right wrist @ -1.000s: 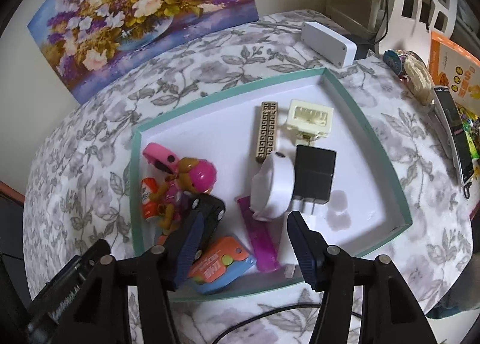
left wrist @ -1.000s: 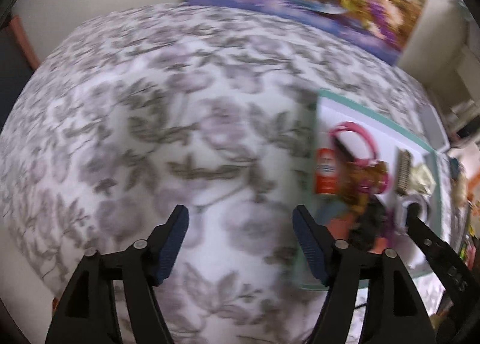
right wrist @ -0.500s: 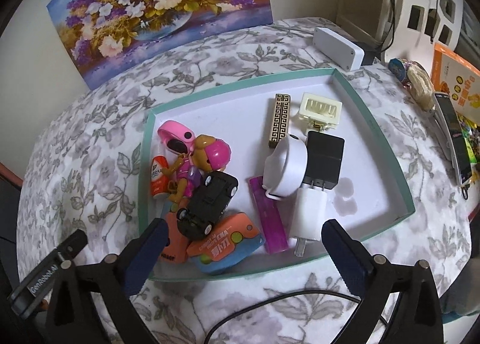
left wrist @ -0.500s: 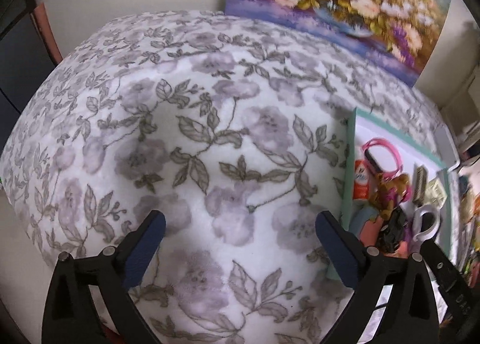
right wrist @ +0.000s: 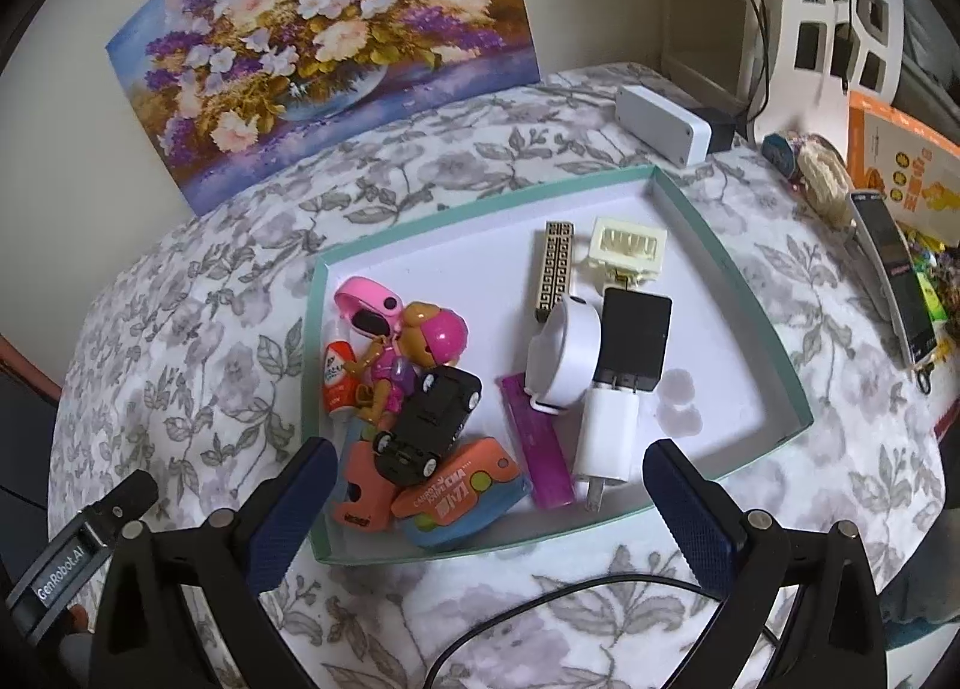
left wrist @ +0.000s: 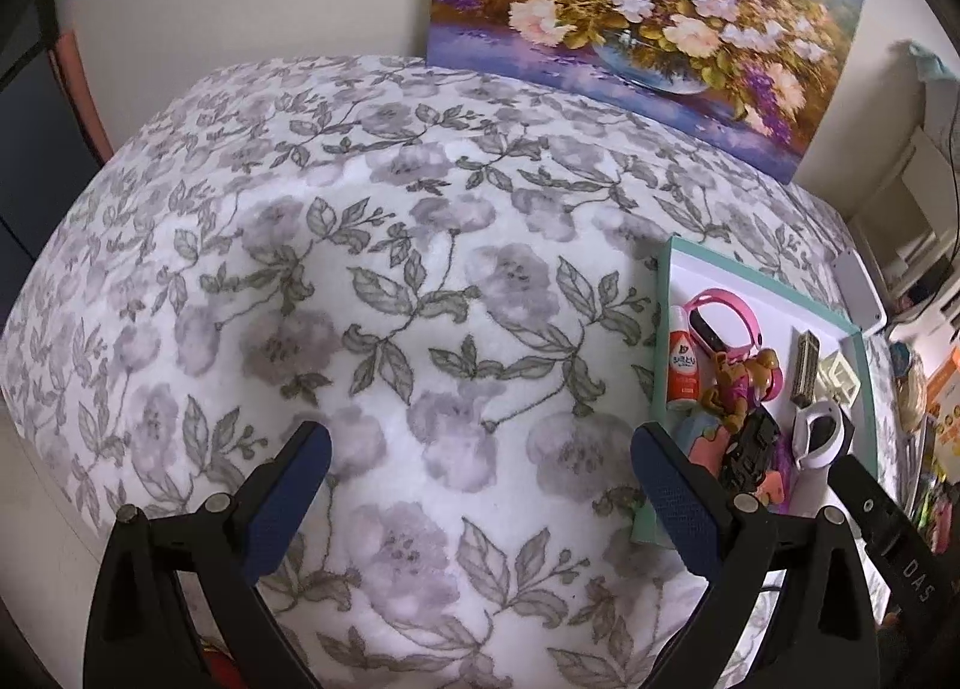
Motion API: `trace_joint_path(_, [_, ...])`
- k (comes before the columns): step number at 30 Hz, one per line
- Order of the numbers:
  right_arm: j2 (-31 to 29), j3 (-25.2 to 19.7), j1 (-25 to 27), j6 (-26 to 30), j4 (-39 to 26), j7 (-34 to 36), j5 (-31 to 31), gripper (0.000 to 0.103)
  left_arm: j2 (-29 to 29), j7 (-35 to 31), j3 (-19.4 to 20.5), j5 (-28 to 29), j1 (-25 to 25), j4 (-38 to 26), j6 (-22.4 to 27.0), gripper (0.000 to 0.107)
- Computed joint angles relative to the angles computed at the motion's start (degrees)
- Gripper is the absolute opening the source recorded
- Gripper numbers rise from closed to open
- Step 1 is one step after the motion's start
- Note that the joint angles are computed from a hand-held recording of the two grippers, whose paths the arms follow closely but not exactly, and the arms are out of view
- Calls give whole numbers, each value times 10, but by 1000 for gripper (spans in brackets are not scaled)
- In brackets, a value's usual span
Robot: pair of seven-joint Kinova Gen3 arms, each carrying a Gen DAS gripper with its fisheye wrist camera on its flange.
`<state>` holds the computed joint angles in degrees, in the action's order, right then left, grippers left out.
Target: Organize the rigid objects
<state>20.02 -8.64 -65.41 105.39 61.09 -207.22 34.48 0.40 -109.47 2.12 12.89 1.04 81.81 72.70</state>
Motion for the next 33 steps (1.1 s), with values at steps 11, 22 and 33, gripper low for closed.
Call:
trace_joint_path(11, [18, 9, -4, 22, -32, 53, 11, 103, -11, -6, 13, -47, 24, 6, -25, 100])
trace_joint_path(22, [29, 20, -6, 31, -49, 90, 8, 103, -8, 19, 17, -78, 33, 6, -30, 100])
trace_joint_path(33, [29, 23, -4, 28, -47, 95, 0, 103, -7, 29, 19, -96, 39, 7, -31, 100])
